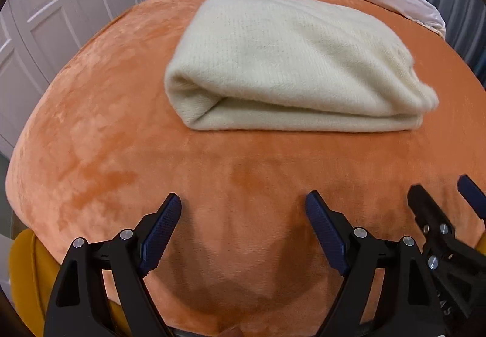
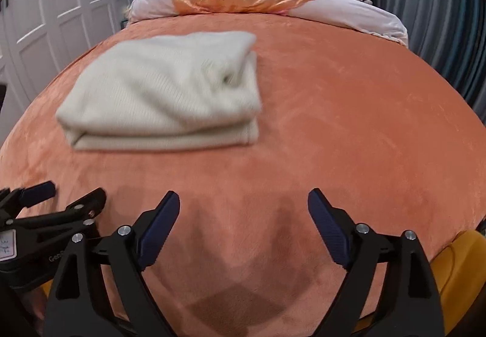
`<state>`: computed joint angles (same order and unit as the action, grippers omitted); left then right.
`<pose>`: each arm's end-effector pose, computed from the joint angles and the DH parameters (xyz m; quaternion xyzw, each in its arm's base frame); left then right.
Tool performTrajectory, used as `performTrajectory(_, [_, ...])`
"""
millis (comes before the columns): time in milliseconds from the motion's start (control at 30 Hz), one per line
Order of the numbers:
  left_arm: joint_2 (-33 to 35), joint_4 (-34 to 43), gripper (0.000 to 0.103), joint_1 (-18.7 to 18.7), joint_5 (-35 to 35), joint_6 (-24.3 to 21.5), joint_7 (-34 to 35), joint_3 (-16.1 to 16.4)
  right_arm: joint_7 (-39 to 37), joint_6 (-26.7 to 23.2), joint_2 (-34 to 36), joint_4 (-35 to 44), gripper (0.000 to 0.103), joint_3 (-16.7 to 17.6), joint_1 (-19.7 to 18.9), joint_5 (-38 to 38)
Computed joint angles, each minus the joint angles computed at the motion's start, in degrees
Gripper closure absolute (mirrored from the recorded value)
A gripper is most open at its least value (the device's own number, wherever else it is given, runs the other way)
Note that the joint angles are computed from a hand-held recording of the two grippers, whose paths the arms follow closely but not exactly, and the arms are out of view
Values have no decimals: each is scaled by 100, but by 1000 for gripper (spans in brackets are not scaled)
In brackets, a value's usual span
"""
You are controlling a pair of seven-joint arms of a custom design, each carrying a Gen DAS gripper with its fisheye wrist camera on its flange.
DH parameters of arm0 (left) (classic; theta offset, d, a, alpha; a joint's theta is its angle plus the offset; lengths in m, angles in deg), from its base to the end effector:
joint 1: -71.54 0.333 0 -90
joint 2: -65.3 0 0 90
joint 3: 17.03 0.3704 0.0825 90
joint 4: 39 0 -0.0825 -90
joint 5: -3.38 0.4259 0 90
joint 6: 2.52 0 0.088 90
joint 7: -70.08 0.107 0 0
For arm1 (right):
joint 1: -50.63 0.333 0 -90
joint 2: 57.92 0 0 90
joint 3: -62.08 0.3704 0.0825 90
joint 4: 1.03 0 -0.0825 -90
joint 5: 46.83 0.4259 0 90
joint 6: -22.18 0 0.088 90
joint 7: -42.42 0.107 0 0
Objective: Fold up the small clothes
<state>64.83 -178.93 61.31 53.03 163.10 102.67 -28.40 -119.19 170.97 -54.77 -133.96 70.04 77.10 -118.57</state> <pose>0.4758 -0.2365 0.3632 -0.6171 0.7344 -0.1855 0.2130 0.4491 0.3303 0.3547 -0.5720 0.7341 -0.2766 0.2397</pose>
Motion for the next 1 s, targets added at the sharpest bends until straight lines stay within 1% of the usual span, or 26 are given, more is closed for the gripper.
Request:
performTrajectory(33, [1,-18,21,35,457,104,-424,21,120,44,17,-25,19,-8,-4,-44])
performTrajectory(100, [24,-19,21,63,968,197,-885,36,209,182,52,-92,16,-28,-33,62])
performTrajectory(133, [41,-3,20,76,1329,219,-1196,44,299,220,77,-106,14,-41,-40,42])
performTrajectory(200, [64,25,18,81,1859,223,-1681,52,582,93,100,-115,13,-30,12,-273])
performTrajectory(267, [98,65,15,91,2407,233,-2192,73,718,16,122,-117,12,-17,45,-378])
performTrajectory(333, [133,106,11,103,2837,250,-2654,96,702,-23,134,-113,9,-10,60,-324])
performTrajectory(400, [165,150,10,101,3304,247,-3148,106,659,-39,140,-113,6,-18,55,-250])
performTrajectory(467, [188,208,10,69,3953,119,-3837,88,676,-14,132,-126,5,-26,52,-253])
performTrajectory(567, [209,232,9,50,4045,56,-3974,72,678,-8,132,-128,5,-27,53,-258])
performTrajectory(1000, [263,268,9,54,4208,108,-4155,87,714,28,110,-157,5,-28,43,-334])
